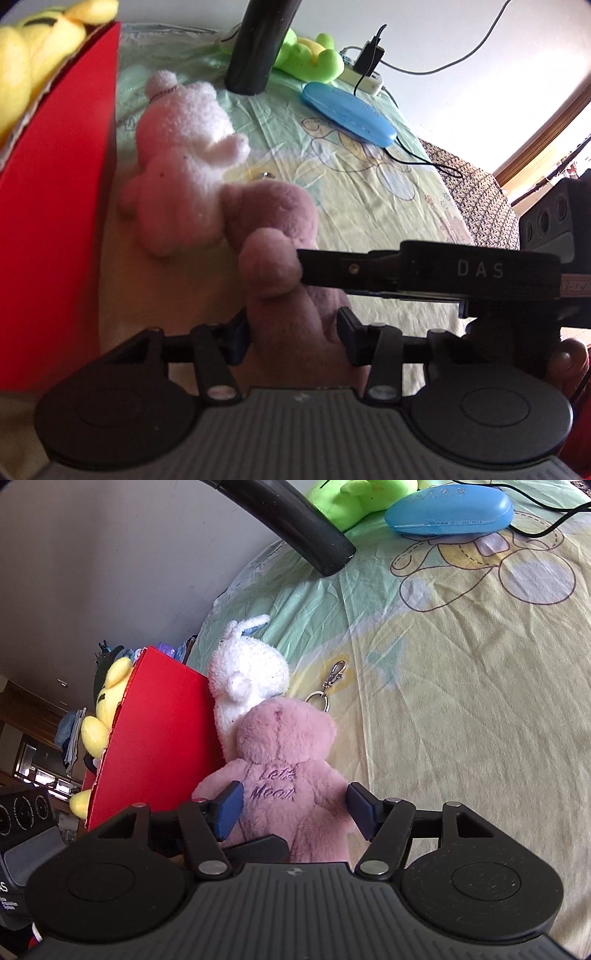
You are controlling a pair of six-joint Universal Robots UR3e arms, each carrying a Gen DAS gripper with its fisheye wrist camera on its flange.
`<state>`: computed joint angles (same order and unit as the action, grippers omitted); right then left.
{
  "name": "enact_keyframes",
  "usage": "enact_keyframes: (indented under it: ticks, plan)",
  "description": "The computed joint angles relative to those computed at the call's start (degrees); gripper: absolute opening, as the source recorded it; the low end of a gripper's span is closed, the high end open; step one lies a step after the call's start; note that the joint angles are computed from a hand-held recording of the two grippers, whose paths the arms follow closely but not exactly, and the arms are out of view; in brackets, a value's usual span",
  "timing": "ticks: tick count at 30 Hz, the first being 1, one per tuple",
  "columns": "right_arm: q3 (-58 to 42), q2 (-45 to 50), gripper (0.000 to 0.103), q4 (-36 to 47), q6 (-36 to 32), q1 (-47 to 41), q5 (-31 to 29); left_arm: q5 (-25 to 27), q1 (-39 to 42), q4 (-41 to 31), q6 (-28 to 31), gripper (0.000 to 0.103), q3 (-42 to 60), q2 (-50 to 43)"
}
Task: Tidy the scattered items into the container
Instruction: 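Lift the pink teddy bear with both grippers toward the red box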
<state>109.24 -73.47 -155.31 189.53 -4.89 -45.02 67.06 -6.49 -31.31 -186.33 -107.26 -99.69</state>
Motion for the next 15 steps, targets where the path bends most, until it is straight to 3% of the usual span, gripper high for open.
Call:
enact_keyframes:
  ticks: [5,8,15]
  plan:
    - [1.42,1.17,0.072,-2.29,2.76,-0.46,1.45,0.79,-0.63,0.50,0.49,0.047,0.33,-0.97]
    - [0.14,1.09,0.072,0.55,0.76,-0.41,1.58,3.05,-2.13,1.79,1.15,0.047,0.88,-1.67]
    - [0.85,-0.16,0.060,4.60,-0.48,-2.42,4.27,6.50,-5.41,4.30,3.67,0.046,0.49,-0.87]
